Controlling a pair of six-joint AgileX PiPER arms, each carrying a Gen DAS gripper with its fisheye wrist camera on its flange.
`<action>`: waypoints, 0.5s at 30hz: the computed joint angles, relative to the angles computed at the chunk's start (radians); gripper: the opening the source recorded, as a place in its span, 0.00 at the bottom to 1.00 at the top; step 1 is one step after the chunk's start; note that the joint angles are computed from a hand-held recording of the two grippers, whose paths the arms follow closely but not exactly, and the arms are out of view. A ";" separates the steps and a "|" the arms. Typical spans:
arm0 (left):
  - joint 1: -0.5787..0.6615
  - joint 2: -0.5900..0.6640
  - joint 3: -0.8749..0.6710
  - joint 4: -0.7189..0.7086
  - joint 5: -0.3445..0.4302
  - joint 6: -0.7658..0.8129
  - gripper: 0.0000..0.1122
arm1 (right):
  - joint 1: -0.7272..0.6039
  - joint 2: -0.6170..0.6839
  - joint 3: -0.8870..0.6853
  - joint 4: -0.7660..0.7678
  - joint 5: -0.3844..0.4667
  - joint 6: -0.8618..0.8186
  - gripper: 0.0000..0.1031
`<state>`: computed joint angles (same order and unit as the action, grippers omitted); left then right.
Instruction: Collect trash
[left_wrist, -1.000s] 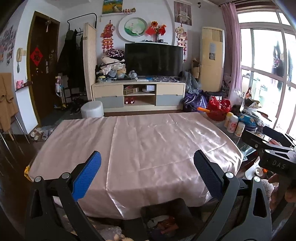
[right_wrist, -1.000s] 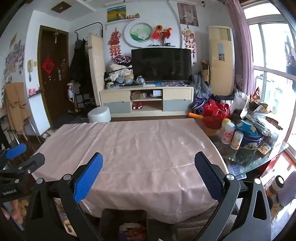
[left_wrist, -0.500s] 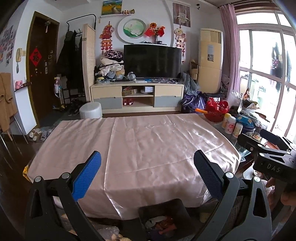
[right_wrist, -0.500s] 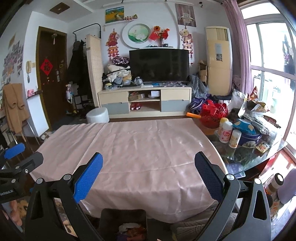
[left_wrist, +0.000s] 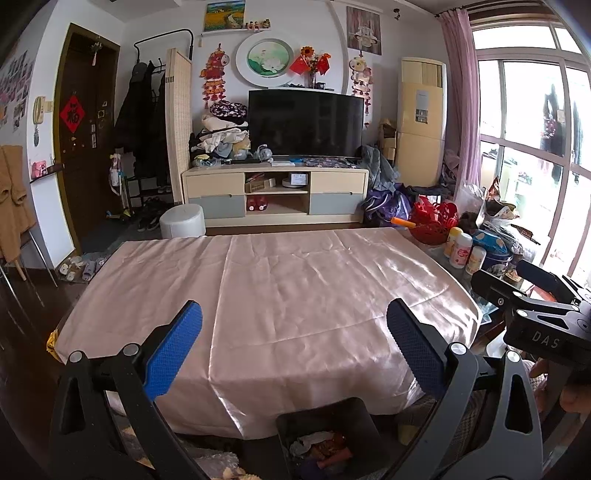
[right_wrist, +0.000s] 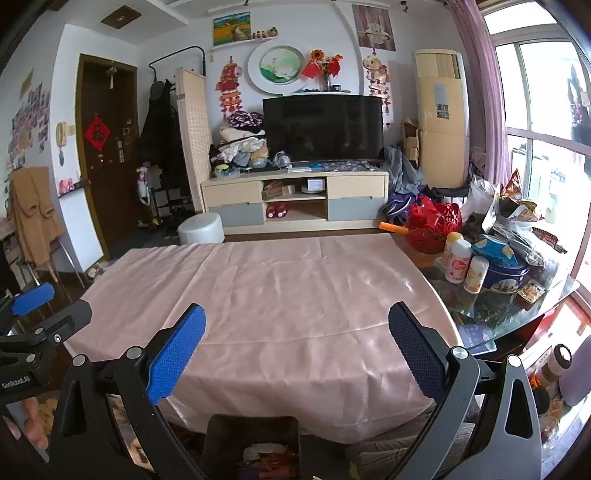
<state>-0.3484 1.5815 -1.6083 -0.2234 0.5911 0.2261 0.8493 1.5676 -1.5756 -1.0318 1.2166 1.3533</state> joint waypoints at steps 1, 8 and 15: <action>0.001 -0.001 0.000 -0.003 0.001 0.003 0.85 | 0.001 0.001 -0.002 0.000 0.000 -0.001 0.97; 0.005 -0.002 -0.008 -0.020 0.008 0.011 0.85 | -0.001 0.003 -0.005 0.002 -0.004 -0.004 0.97; -0.001 -0.004 -0.018 -0.011 0.013 0.002 0.85 | 0.001 0.017 -0.029 0.012 -0.002 -0.021 0.97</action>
<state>-0.3491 1.5775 -1.6262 -0.2344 0.6040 0.2277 0.8499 1.5848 -1.6047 -1.0202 1.2145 1.3319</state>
